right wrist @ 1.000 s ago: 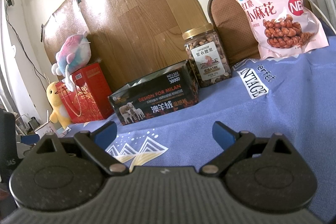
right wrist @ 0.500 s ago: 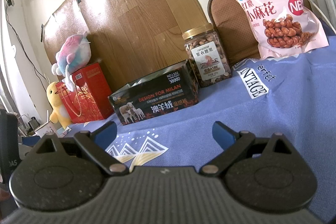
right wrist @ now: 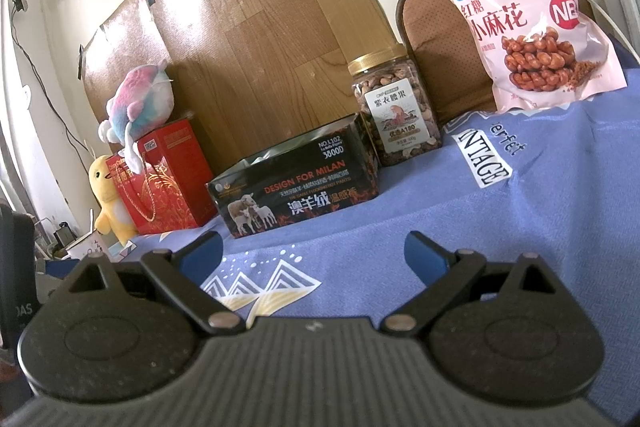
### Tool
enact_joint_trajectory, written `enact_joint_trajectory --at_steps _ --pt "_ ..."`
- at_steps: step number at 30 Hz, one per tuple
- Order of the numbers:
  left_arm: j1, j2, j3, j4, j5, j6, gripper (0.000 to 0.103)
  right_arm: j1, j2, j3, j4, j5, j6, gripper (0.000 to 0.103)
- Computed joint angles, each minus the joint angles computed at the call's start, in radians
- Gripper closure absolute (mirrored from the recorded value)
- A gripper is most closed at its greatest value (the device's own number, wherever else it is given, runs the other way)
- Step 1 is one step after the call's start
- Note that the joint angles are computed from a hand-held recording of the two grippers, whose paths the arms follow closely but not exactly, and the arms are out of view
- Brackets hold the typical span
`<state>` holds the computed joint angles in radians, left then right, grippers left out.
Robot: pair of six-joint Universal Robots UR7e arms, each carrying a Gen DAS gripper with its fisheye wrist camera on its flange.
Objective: Organize snacks
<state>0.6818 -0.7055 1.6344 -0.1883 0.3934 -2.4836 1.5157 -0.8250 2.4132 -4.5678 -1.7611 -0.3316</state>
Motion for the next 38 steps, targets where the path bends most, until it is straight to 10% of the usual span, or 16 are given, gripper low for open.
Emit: enact_joint_trajectory --at_steps 28,38 --pt "-0.009 -0.011 0.020 -0.034 -0.001 0.021 0.000 0.000 0.001 0.000 -0.002 0.000 0.001 0.004" --pt "-0.003 0.010 -0.029 0.168 0.061 -0.148 0.000 0.001 0.001 0.000 -0.003 -0.001 0.002 0.004"
